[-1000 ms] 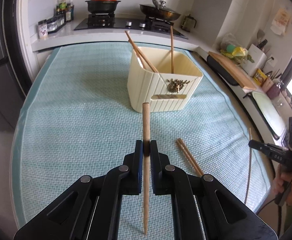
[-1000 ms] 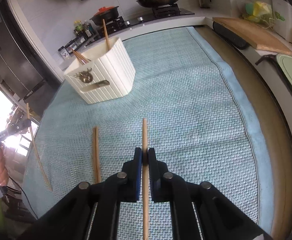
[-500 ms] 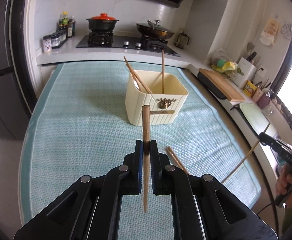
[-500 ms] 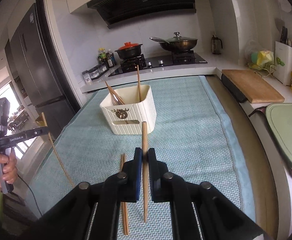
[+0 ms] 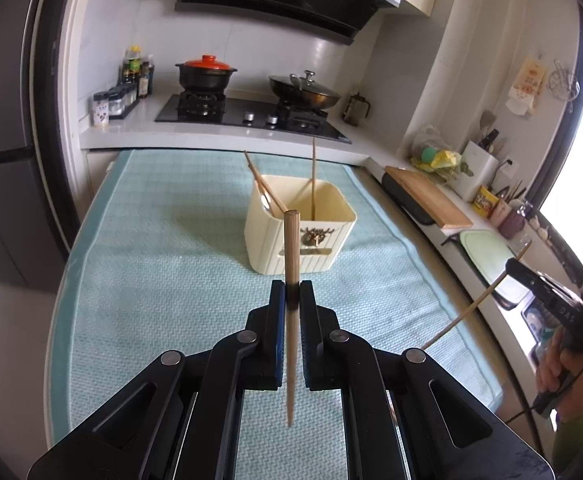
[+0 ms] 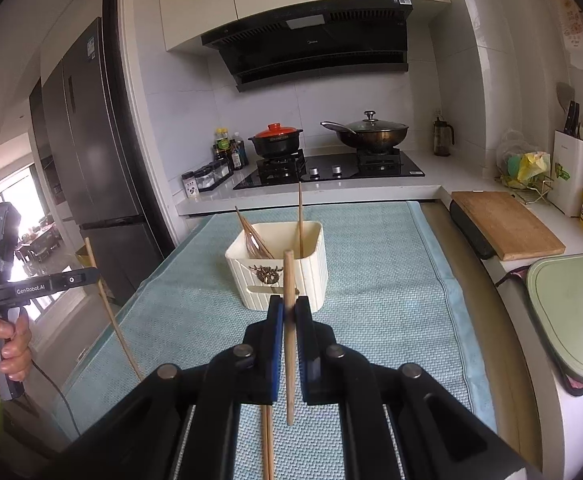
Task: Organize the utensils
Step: 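Lift both held chopsticks toward the cream caddy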
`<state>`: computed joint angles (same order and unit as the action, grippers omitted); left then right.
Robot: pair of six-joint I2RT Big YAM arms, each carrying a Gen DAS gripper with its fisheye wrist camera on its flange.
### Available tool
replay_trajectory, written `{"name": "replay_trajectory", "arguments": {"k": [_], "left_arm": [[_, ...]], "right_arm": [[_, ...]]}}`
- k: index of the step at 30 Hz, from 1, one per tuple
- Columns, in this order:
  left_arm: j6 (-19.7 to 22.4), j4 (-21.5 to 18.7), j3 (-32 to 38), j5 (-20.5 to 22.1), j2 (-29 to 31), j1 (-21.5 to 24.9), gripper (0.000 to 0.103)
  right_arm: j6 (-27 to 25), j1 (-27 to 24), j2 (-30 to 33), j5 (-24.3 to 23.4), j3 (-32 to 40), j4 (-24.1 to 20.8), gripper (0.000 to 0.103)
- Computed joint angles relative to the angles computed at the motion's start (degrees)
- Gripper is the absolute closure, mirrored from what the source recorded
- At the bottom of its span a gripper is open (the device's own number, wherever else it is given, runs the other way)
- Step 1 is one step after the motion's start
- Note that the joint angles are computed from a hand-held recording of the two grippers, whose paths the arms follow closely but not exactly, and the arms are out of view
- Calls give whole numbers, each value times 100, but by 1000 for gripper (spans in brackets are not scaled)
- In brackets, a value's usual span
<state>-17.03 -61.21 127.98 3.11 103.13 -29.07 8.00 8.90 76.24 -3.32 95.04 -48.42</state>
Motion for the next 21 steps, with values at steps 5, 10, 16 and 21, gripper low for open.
{"name": "replay_trajectory", "arguments": {"k": [5, 10, 16, 21], "left_arm": [[-31, -31, 45, -53, -19, -1, 98], [-12, 2, 89, -94, -50, -5, 98], [22, -84, 344, -142, 28, 4, 98], [85, -187, 642, -196, 164, 1, 98]], "right_arm": [[-43, 95, 25, 34, 143, 7, 96], [-75, 155, 66, 29, 266, -28, 96], [-67, 181, 104, -20, 372, -42, 96], [-92, 184, 163, -43, 489, -71, 96]]}}
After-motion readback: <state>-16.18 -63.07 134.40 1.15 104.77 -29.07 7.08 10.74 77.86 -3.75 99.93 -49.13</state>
